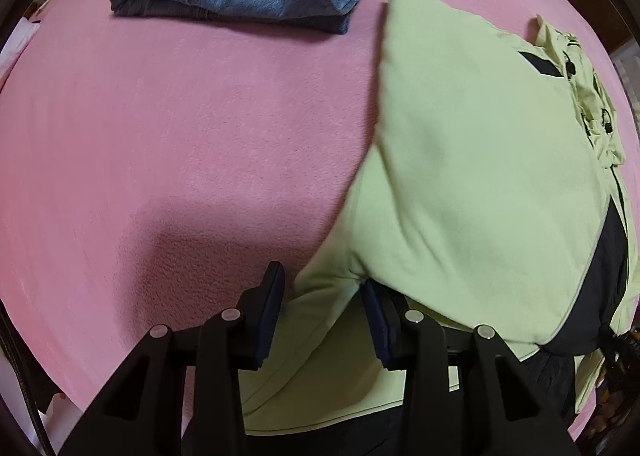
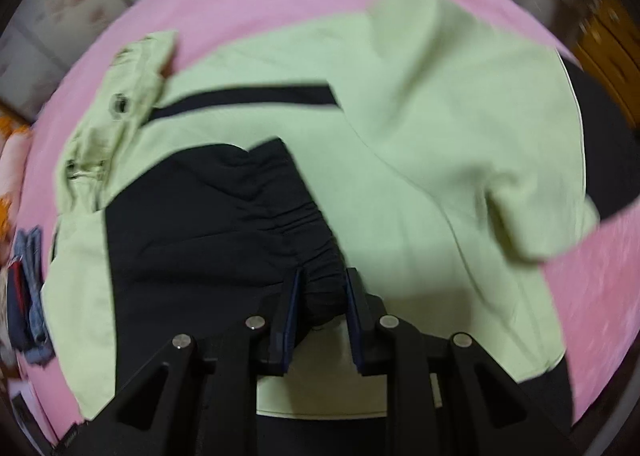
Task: Fold large clothes
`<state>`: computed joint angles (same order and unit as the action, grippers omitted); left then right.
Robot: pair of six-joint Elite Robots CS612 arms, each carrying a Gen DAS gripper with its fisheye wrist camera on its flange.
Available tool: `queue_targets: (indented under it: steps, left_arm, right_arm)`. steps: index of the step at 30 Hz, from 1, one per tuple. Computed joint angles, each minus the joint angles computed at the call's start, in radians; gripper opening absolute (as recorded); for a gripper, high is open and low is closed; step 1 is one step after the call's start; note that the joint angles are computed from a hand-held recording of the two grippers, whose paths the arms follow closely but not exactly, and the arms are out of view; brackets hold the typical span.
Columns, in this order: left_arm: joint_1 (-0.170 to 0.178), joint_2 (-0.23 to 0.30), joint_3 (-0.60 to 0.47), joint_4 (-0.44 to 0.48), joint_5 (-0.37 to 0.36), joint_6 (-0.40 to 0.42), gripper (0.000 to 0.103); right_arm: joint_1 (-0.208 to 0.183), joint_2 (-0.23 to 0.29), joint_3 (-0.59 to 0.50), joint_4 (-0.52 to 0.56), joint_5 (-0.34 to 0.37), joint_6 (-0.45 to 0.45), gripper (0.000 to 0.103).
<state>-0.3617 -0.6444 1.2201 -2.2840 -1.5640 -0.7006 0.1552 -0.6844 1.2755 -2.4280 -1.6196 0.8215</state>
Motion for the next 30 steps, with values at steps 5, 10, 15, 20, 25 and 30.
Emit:
queue_targets:
  steps: [5,10,15,20,25,30]
  left_arm:
    - [-0.012,-0.03,0.053,-0.058,0.038,0.035,0.036]
    - [-0.04,-0.087,0.127,-0.107,0.116,0.141,0.036]
    - [-0.051,-0.114,0.149,-0.218,0.009,0.27,0.034]
    - [-0.069,-0.071,0.065,-0.195,-0.161,0.289,0.005]
    - [-0.08,0.009,-0.062,-0.039,-0.22,0.295,0.005]
    - [-0.077,0.058,-0.124,0.055,-0.229,0.28,0.005]
  right_arm:
    - [0.02,0.003,-0.016,0.038,-0.081,0.0,0.023]
    - [0.041,-0.038,0.037,-0.102,-0.178,-0.016,0.028]
    - [0.066,-0.071,0.077,-0.204,-0.24,-0.097,0.028]
    - [0.054,-0.06,0.08,-0.241,0.105,-0.191,0.011]
    - [0.077,-0.003,0.022,-0.224,0.299,-0.172,0.0]
    - [0.087,0.059,-0.042,-0.18,0.359,-0.161,0.0]
